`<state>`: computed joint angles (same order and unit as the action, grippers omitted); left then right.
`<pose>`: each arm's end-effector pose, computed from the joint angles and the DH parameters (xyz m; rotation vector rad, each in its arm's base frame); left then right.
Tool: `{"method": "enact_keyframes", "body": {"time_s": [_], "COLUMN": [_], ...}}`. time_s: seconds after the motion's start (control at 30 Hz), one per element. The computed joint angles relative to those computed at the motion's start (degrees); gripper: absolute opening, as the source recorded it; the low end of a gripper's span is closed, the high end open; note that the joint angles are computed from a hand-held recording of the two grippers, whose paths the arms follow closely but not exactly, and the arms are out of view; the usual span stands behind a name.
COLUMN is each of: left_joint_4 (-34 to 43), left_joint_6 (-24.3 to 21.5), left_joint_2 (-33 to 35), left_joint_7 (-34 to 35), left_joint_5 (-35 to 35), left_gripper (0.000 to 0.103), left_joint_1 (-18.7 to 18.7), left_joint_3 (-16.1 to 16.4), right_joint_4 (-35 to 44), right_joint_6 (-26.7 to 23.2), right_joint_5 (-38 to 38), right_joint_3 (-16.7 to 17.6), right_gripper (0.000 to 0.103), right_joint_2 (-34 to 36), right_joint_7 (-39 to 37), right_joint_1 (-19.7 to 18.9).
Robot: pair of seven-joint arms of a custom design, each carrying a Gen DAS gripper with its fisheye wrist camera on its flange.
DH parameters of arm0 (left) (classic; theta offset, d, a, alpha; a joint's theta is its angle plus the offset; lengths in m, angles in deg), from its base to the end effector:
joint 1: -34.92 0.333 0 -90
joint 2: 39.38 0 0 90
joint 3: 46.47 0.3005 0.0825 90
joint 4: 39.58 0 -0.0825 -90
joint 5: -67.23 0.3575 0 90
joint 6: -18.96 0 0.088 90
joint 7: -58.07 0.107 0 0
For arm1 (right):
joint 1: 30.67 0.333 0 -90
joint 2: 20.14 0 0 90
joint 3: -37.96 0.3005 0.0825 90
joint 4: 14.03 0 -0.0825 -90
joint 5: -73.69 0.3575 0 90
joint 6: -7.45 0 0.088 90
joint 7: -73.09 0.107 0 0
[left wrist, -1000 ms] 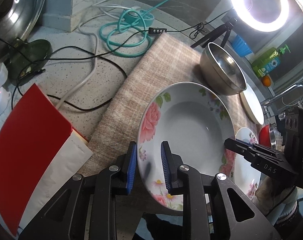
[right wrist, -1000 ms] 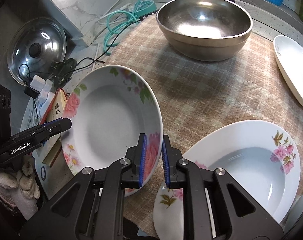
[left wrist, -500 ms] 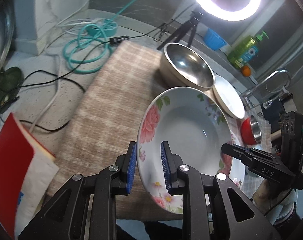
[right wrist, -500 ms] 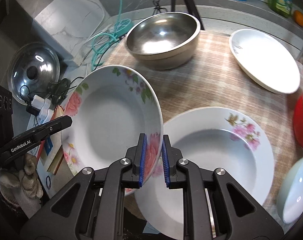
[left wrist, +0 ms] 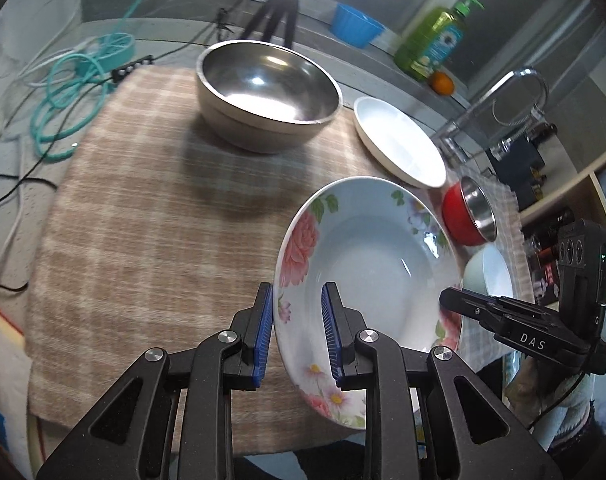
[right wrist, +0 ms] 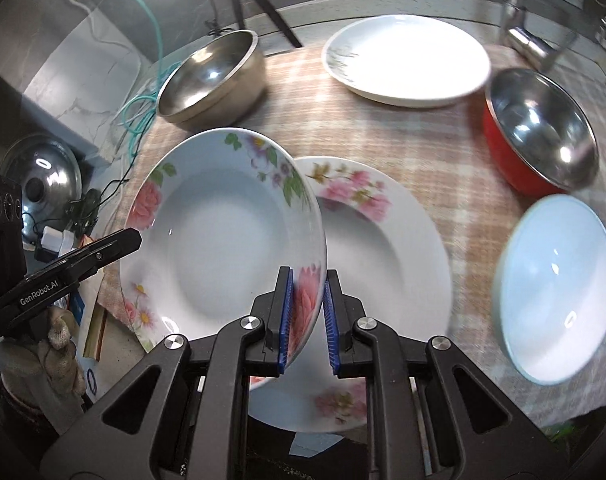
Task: Organize plates and bowls
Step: 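Lift the rose-pattern plate and lower it onto the pink-flower plate, then open both grippers to release the rose-pattern plate on the stack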
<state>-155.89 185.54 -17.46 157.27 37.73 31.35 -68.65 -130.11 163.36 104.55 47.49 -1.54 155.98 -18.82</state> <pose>0.5689 -0.2251 0.3233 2.0322 -2.1878 0.9322 0.5704 0.1978 0.3287 -1.8914 1.8466 0.0873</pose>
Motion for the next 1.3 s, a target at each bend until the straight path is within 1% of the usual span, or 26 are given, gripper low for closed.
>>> {"method": "enact_keyframes", "body": {"time_s": [0.17,0.4,0.87,1.03,1.3], "left_joint_4": [2.7,4.7,6.9,7.2,7.6], "left_joint_6": [-2.0,-3.9,-6.2,-6.5,-6.4], "left_joint_2": [2.1,3.7,5.5,5.8,6.1], "left_joint_7": [-0.8,-1.6,-4.8,-5.7,-6.8], "left_joint_5": [2.7,5.4,9.6,10.7,12.1], "left_gripper": [0.022,0.022,0.022,0.022,0.022], "left_joint_1": [-1.8,-3.0,-4.9,-5.1,-5.3], "left_joint_3": [0.6,0.9,2.4,2.7,3.0], "right_joint_4": [-3.2,-6.2,-6.8,-6.2,-6.1], "right_joint_6": [1.0,2.4,2.7,2.2,2.6], "right_joint_5": [0.2,0.2,-3.4,-5.9,-16.6], "right_joint_3": [-0.8,-1.4,-2.0,-2.4,-5.0], "right_gripper": [0.015,0.015,0.016,0.016,0.02], "right_joint_2": [-1.6,-2.9,-2.7,-2.4,-2.3], "right_joint_7": [1.2,2.1,4.2,5.7,11.7], "right_joint_1": [-0.4,-0.8,-0.5,0.1,2.9]}}
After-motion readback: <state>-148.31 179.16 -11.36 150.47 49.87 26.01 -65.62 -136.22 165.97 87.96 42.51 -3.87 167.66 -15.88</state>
